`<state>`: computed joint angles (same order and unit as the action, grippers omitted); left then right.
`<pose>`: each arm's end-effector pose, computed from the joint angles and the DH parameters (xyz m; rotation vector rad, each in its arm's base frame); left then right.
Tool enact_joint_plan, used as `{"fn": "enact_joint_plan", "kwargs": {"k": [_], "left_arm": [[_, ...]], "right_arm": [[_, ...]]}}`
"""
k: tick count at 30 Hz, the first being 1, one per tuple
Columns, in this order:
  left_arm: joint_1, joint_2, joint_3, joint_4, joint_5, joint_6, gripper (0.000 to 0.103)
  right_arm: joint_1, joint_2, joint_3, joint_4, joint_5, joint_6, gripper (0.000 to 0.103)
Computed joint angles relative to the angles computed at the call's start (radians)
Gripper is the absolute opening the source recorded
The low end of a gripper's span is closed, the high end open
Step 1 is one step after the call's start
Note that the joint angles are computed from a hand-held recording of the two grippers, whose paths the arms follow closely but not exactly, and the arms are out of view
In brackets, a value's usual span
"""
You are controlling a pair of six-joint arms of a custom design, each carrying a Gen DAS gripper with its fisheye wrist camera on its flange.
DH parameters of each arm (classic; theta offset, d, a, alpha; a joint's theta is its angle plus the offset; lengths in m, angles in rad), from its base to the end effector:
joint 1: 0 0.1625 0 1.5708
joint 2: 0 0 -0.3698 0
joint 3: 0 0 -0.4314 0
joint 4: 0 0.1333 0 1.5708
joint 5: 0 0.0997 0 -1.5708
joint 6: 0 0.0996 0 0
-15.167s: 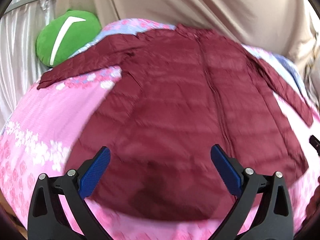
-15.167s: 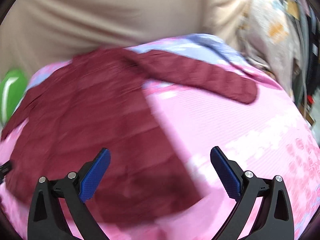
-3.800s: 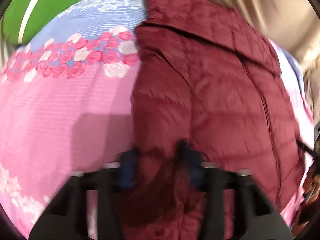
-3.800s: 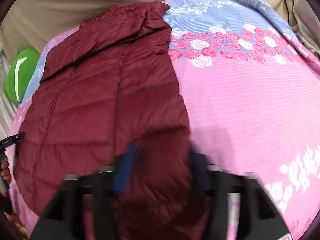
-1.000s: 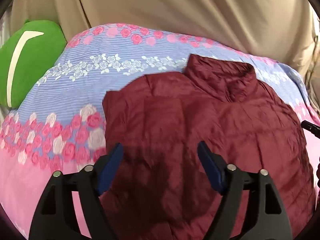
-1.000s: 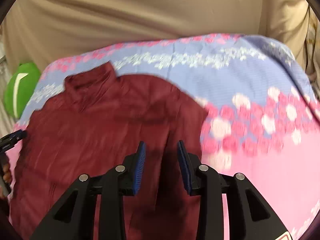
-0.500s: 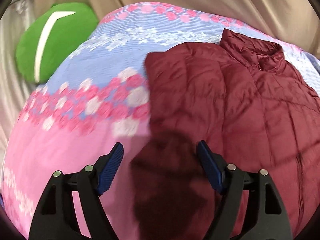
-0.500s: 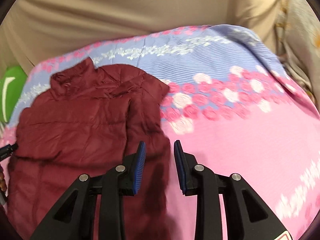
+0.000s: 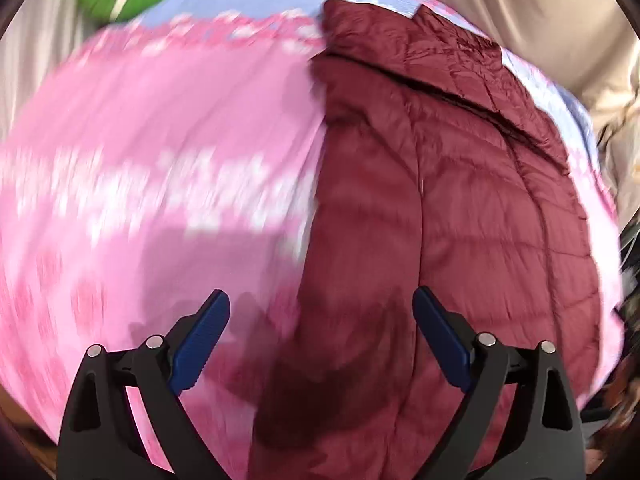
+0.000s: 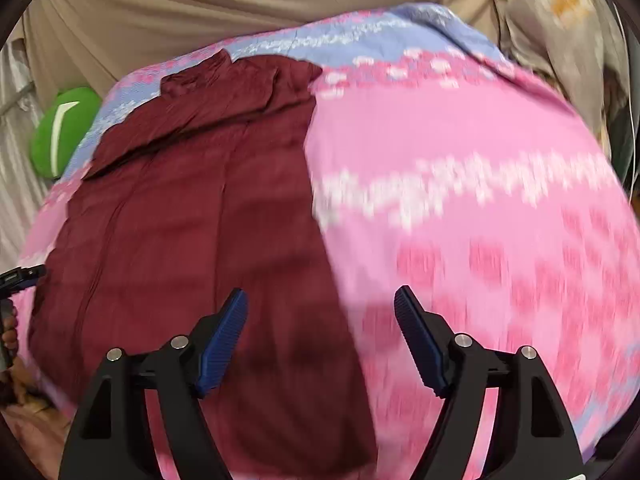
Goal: Fold large clothes
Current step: 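Open both grippers and release the narrowed jacket, then grasp the jacket hem with both grippers and lift it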
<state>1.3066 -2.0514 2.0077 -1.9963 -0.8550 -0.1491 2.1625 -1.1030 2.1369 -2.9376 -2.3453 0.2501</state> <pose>0.0918 -0.4215 0.4873 -0.0771 2.4403 -0.7554 0.3344 -0.3836 0.0872 0.2512 -2.4447 0.7845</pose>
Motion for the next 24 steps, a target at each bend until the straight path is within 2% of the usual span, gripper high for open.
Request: {"fn": "enact_joint_plan", "kwargs": {"k": [2,5,9,10,11,12,13,14,16,18,21,24], "left_arm": [[0.006,-0.063,0.029,0.039,-0.054,-0.039,0.091],[0.010,-0.131,0.066,0.098,-0.110,-0.057,0.092],[-0.033,-0.215,0.129,0.147,-0.094,-0.037,0.091],[-0.040,-0.232,0.140,0.154,-0.097,-0.034,0.085],[-0.052,-0.249,0.152,0.164,-0.103,-0.031,0.080],[-0.054,-0.258,0.155,0.170,-0.107,-0.027,0.067],[-0.058,-0.264,0.158,0.176,-0.113,-0.028,0.053],[-0.055,-0.266,0.156,0.179,-0.134,-0.030,0.046],[-0.052,-0.276,0.152,0.186,-0.158,-0.034,0.013],[-0.074,-0.313,0.160,0.175,-0.165,-0.033,0.006],[-0.144,-0.398,0.169,0.152,-0.182,-0.034,0.003],[-0.298,-0.503,0.171,0.178,-0.116,-0.069,0.002]], "right_arm": [[-0.002,-0.044,0.067,-0.019,0.053,0.032,0.076],[-0.004,-0.071,0.127,-0.036,0.082,0.066,0.076],[-0.021,-0.063,0.174,-0.100,0.150,0.073,0.078],[-0.014,-0.051,0.177,-0.127,0.143,0.068,0.078],[-0.012,-0.042,0.180,-0.152,0.157,0.058,0.073],[-0.013,-0.039,0.183,-0.168,0.173,0.054,0.068],[-0.016,-0.039,0.187,-0.186,0.195,0.049,0.054],[-0.020,-0.039,0.193,-0.205,0.224,0.047,0.034],[-0.021,-0.039,0.206,-0.247,0.260,0.039,0.010],[0.004,-0.035,0.212,-0.301,0.244,0.028,0.006],[0.083,-0.029,0.206,-0.401,0.187,-0.028,0.004],[0.159,-0.036,0.186,-0.477,0.148,-0.085,0.004]]}}
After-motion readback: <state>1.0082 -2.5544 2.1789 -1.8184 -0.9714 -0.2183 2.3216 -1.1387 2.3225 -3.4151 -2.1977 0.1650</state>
